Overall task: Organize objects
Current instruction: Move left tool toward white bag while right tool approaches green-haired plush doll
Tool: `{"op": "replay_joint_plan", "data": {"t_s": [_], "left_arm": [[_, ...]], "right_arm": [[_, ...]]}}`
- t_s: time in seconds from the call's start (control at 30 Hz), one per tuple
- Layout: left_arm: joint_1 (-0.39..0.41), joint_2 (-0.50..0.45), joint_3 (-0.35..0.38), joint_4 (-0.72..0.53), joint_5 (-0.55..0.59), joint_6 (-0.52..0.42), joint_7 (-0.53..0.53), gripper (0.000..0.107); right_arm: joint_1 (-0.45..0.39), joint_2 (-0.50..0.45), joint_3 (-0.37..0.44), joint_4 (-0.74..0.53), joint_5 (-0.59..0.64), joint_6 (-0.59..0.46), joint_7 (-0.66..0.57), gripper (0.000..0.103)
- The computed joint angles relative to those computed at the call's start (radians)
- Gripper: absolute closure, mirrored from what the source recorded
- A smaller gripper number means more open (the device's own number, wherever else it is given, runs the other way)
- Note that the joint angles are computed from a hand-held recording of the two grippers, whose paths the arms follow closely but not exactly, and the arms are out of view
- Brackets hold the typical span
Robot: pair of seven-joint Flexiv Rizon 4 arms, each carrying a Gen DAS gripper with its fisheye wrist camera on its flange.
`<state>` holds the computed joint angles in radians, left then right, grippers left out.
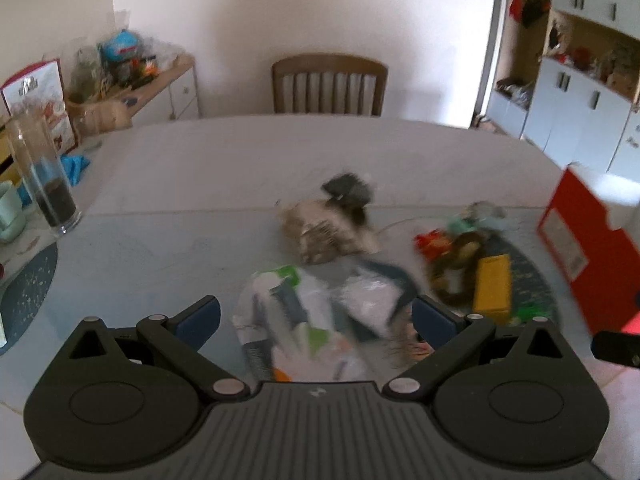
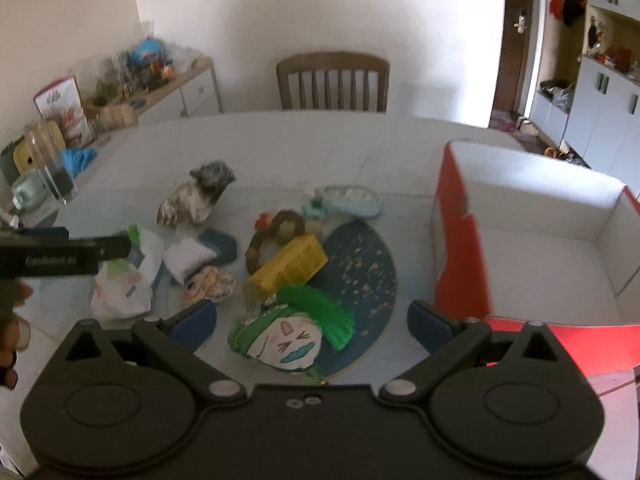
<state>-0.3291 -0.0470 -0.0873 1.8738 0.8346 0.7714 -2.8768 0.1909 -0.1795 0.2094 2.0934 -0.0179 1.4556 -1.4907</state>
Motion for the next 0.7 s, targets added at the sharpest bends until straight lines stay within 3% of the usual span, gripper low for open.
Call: {"op": "replay_joint_plan", "data": {"t_s": [0.5,0.7], "left_arm": [[0.059,-0.082,0.072,0.062,-0.180,0.147,0.142,0.005],[0.063,-0.096,0.088,0.081,-0.227,0.179,0.181,0.015]], "right_arm": [[0.031,-0.104,0.006,-0.090,-0.023,-0.124,-0.024,0.007],[0.046,-0.134,-0.005,-0.110,-0.053,-0.152,-0.010,0.012]]}}
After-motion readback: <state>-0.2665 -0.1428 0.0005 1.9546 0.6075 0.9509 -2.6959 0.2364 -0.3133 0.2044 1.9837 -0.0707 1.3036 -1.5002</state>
